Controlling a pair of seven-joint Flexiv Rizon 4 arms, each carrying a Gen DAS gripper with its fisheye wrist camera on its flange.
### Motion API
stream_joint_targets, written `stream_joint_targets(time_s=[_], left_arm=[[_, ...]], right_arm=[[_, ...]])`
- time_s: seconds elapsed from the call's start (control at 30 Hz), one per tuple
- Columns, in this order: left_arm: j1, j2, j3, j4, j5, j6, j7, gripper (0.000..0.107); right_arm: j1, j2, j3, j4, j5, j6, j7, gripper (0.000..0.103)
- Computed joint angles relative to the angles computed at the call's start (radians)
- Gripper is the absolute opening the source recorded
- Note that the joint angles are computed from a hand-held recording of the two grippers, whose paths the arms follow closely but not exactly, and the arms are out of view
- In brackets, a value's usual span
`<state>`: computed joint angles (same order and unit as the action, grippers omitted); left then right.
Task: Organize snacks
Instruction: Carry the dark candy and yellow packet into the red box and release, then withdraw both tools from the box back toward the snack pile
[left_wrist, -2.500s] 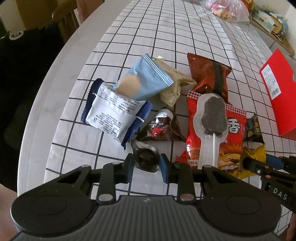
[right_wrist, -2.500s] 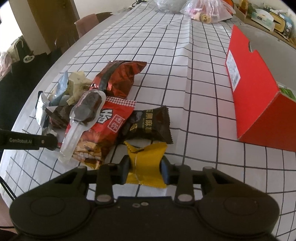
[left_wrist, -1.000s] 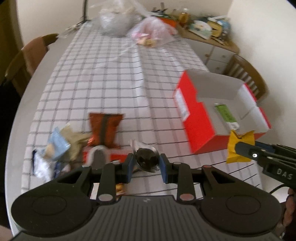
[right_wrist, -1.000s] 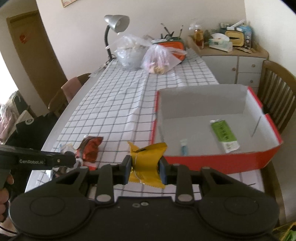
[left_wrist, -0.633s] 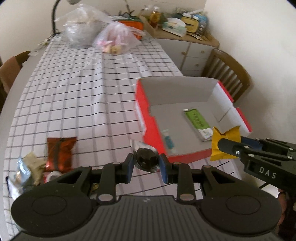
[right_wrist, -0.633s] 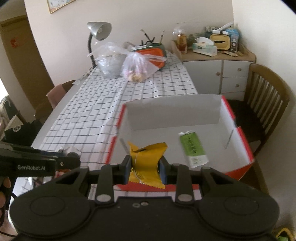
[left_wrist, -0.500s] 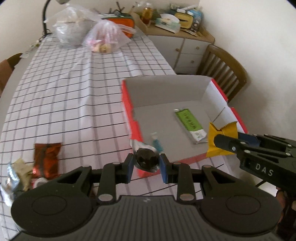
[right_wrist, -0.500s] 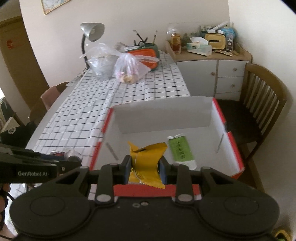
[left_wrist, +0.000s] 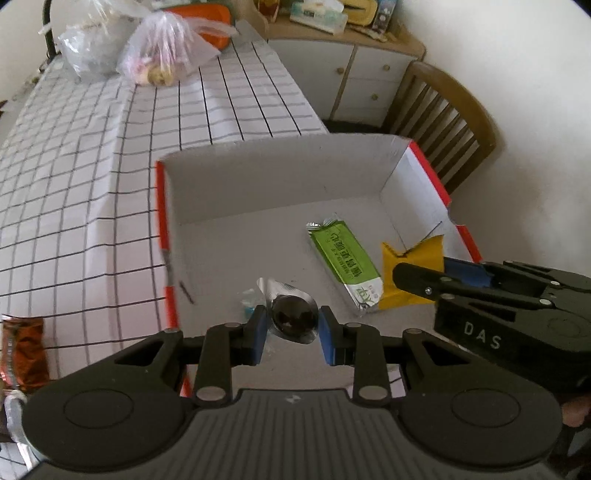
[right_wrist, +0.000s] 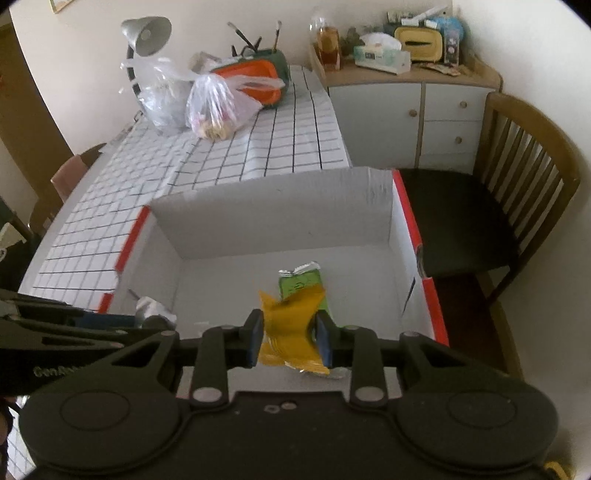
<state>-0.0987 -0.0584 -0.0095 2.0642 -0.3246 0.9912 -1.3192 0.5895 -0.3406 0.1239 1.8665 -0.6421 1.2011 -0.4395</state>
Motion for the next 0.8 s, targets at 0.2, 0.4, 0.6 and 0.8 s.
stream_joint_targets(time_s=[0.2, 0.4, 0.6, 0.8], left_arm=[[0.002, -0.084, -0.008, -0.053, 0.040, -0.024, -0.056, 0.029], [-0.003, -0.140, -0.004, -0.090, 0.110, -0.050, -0.104, 0.029], [-0.006, -0.165, -0.002, -0.110, 0.145, -0.063, -0.126, 0.029], [-0.002, -0.169, -0.006, -0.109, 0.135, -0.069, -0.119, 0.032]], right_arm=[[-0.022, -0.055, 0.028, -0.051, 0.089, -0.025, -0.110, 0.027], [-0.035, -0.081, 0.050, -0.068, 0.181, -0.032, -0.196, 0.033], [-0.035, -0.086, 0.057, -0.069, 0.238, -0.030, -0.242, 0.036], [-0.029, -0.075, 0.050, -0.057, 0.257, -0.032, -0.252, 0.043]])
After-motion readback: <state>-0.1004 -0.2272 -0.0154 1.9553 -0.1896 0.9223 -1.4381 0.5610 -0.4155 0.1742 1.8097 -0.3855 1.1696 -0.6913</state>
